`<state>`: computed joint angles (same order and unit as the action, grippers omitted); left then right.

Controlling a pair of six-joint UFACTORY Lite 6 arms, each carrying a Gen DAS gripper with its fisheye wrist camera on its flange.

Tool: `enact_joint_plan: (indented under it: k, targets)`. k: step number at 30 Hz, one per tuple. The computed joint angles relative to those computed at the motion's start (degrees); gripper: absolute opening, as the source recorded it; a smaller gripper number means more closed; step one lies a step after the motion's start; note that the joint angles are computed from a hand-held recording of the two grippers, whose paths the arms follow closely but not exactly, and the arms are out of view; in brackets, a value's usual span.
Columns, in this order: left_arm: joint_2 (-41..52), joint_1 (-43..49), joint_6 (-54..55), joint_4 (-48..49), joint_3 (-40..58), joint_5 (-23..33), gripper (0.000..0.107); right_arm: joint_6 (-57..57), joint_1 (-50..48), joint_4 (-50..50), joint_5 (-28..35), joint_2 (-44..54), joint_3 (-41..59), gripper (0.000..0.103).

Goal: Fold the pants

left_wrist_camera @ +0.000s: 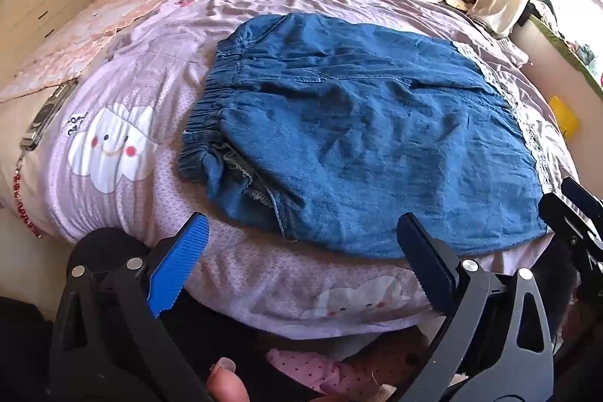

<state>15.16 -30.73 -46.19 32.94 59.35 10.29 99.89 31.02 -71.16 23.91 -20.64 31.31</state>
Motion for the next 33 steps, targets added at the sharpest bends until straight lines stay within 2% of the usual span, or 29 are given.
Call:
enact_joint_plan:
  k: [2,5,6,13,16,33]
  targets:
    - [0.4,-0.6,-2.7,2.9,0.7,1.3,0.094,0.0,1.2,0.5,1.2,1.7,1.0,0.099]
    - [0.7,-0.7,-0.8,0.9,1.2,1.3,0.094,-3.3,-0.2,2.9,-0.7,1.2,0.9,0.099]
    - [-0.1,0.8,1.1,-0.7,-0.2,-0.5,0.094,-3.5,0.0,3.0,-0.5,1.4,1.2,0.099]
    - [-1.3,1.6,5.1,-3.9,-1.0,-1.0,0.094,-2.4,0.6,2.1,0.2,1.1,1.3,0.099]
    - [-0.7,-0.1,-2.6,2.5,-0.5,-0.3,0.094,-2.7,0.7,2.4,0.4,1.0,1.4,0.099]
    - [-1.2,0.3,-2.6,2.8,-0.9,-0.4,0.094,-4.0,0.7,3.3,1.2,0.6,1.4,0.099]
